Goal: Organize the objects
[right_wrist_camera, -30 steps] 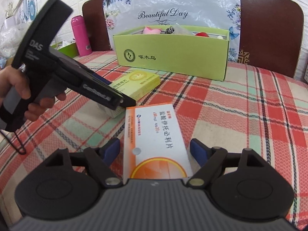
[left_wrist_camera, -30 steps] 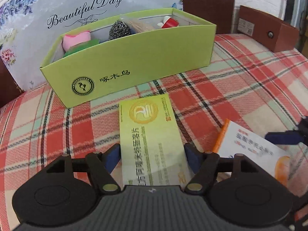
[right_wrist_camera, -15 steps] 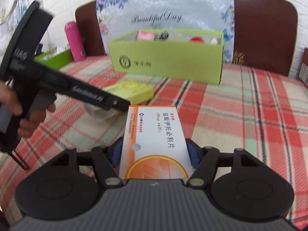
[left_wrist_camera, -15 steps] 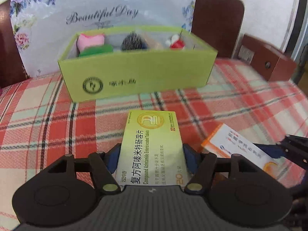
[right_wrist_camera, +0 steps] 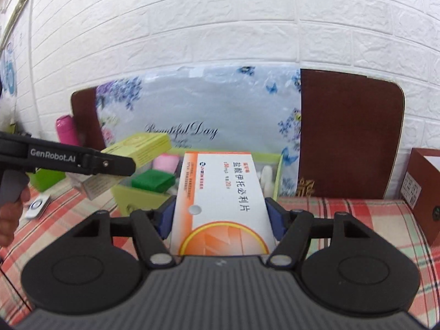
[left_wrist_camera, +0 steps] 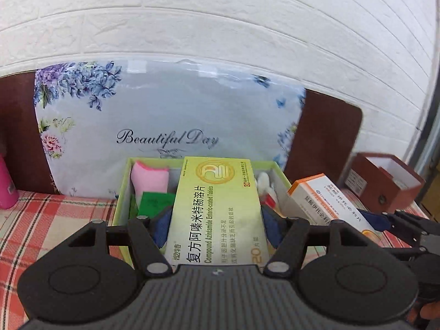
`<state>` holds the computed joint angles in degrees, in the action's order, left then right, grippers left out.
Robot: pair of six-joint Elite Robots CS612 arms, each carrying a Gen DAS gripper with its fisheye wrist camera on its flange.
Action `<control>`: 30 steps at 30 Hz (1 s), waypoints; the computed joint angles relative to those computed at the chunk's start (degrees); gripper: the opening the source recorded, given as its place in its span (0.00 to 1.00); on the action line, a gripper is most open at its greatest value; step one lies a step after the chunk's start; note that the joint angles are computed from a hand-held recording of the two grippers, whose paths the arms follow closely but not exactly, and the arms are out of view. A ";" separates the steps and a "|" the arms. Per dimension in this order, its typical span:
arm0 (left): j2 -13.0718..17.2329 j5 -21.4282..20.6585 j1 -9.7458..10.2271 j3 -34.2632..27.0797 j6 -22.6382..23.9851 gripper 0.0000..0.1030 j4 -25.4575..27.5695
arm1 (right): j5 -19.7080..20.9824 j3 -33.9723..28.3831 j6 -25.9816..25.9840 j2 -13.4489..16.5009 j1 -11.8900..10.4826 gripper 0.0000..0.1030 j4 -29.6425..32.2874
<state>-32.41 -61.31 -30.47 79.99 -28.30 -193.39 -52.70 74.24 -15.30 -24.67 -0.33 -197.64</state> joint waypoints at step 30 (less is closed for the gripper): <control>4.81 4.26 1.16 -5.37 -4.43 0.88 0.97 | -5.79 -12.55 4.36 8.67 2.06 1.00 -2.44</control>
<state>-27.60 -57.06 -29.31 74.62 -32.73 -192.43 -58.49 61.69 -10.94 -16.00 1.73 -200.08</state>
